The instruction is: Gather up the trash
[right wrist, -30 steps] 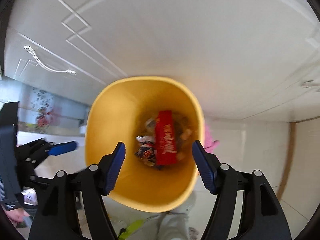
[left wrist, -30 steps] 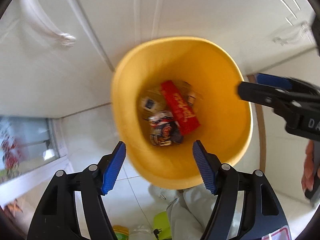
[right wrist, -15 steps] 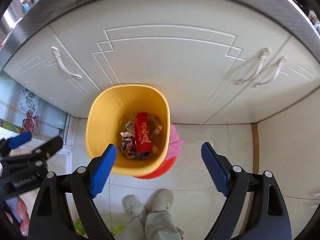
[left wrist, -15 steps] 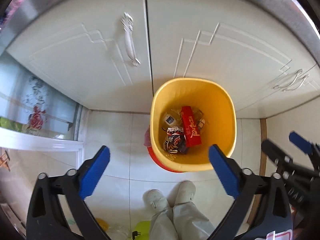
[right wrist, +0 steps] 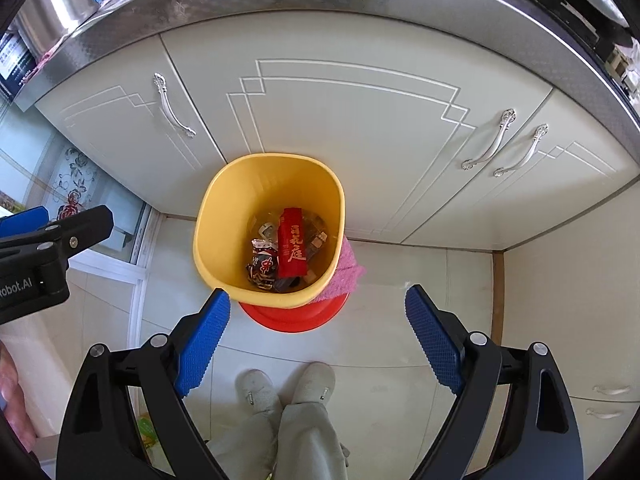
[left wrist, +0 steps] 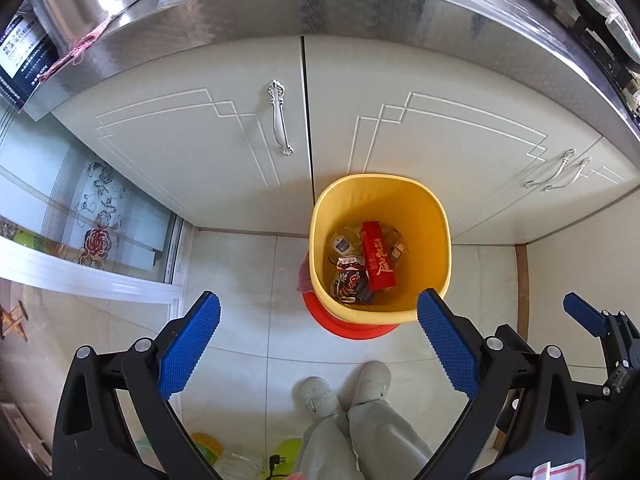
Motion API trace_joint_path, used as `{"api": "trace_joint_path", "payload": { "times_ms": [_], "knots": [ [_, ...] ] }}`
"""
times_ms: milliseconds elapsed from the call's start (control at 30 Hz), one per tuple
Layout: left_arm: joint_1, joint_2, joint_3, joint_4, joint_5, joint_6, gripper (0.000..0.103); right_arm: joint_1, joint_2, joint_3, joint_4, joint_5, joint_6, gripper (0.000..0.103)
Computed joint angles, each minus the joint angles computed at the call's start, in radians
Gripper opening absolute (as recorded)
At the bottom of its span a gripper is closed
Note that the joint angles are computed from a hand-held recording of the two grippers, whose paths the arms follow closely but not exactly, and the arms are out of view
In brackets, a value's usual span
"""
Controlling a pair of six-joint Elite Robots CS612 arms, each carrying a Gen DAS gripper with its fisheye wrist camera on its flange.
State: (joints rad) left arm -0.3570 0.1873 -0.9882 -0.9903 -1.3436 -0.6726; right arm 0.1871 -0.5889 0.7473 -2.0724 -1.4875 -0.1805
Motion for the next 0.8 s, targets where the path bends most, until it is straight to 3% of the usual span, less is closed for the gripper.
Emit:
{"api": "trace_joint_path", "payload": {
  "times_ms": [800],
  "knots": [
    [-0.014, -0.015, -0.012, 0.015, 0.029, 0.019, 0.098, -0.005, -0.009, -0.014, -0.005, 0.008, -0.012, 0.089]
  ]
}}
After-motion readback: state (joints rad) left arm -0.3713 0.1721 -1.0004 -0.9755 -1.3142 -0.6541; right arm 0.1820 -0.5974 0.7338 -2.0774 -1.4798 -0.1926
